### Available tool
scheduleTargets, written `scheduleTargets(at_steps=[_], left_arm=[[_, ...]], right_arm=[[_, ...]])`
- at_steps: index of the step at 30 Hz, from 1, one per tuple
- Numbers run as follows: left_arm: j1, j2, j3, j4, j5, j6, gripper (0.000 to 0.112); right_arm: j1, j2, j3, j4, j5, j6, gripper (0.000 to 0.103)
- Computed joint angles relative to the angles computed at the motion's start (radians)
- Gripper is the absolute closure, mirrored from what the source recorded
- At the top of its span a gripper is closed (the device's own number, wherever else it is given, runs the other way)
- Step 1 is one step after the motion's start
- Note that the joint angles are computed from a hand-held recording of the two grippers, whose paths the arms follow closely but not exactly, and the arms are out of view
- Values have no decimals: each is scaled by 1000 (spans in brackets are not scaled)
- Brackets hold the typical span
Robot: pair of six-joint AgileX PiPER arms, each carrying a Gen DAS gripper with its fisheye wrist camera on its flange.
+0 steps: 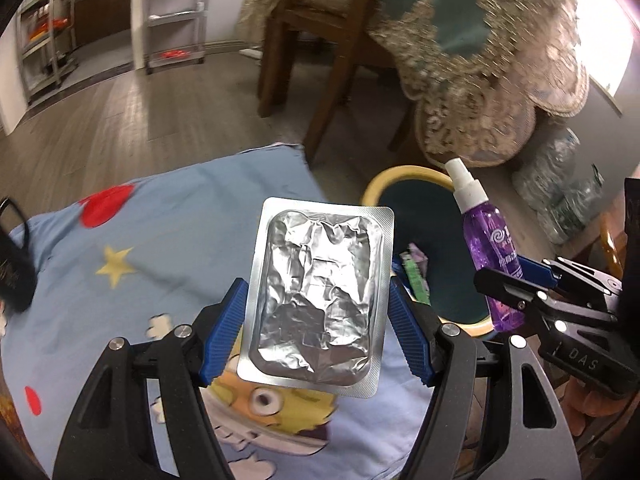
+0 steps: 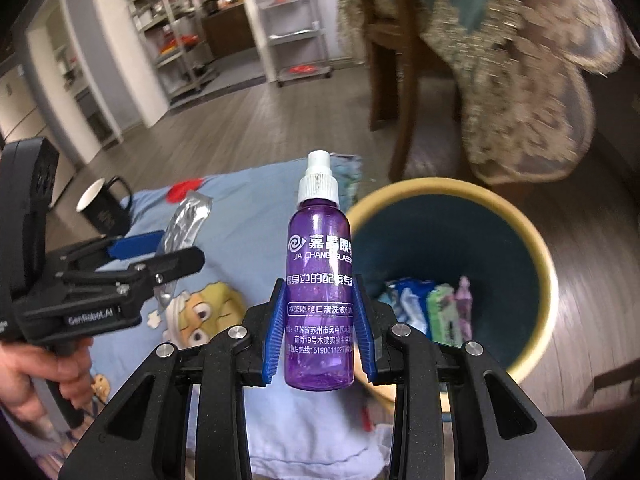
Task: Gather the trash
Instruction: 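Carry the blister pack and spray bottle over the bin and open both grippers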
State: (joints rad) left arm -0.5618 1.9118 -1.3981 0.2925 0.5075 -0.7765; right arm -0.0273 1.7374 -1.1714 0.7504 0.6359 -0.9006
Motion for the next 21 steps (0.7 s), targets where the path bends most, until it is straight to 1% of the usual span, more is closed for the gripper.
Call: scheduleTargets(at_steps=[5, 7, 8, 10, 13, 16, 19, 21], left_arm=[[-33, 112, -163, -64, 32, 85, 44], [-41, 152, -222, -94, 43, 120, 44], [-47, 187, -276, -117, 57, 149, 44], [-56, 221, -324, -140, 65, 179, 44], [-62, 317, -472, -213, 115, 271, 43], [-68, 409, -614, -246, 179, 319, 43], [-68, 522, -790, -284, 265, 340, 43], [-69, 568, -860, -295, 300, 337, 42]], right_arm=[[-93, 2, 3, 40, -12, -2, 70], [-129, 10, -5, 60, -9, 15, 70], [-143, 15, -11, 74, -6, 25, 70], [-160, 21, -20, 87, -22, 49, 70], [-194, 35, -33, 119, -15, 72, 70], [-233, 47, -40, 151, -3, 92, 70], [-252, 67, -57, 140, 7, 123, 70], [-247, 74, -64, 120, 2, 146, 70]])
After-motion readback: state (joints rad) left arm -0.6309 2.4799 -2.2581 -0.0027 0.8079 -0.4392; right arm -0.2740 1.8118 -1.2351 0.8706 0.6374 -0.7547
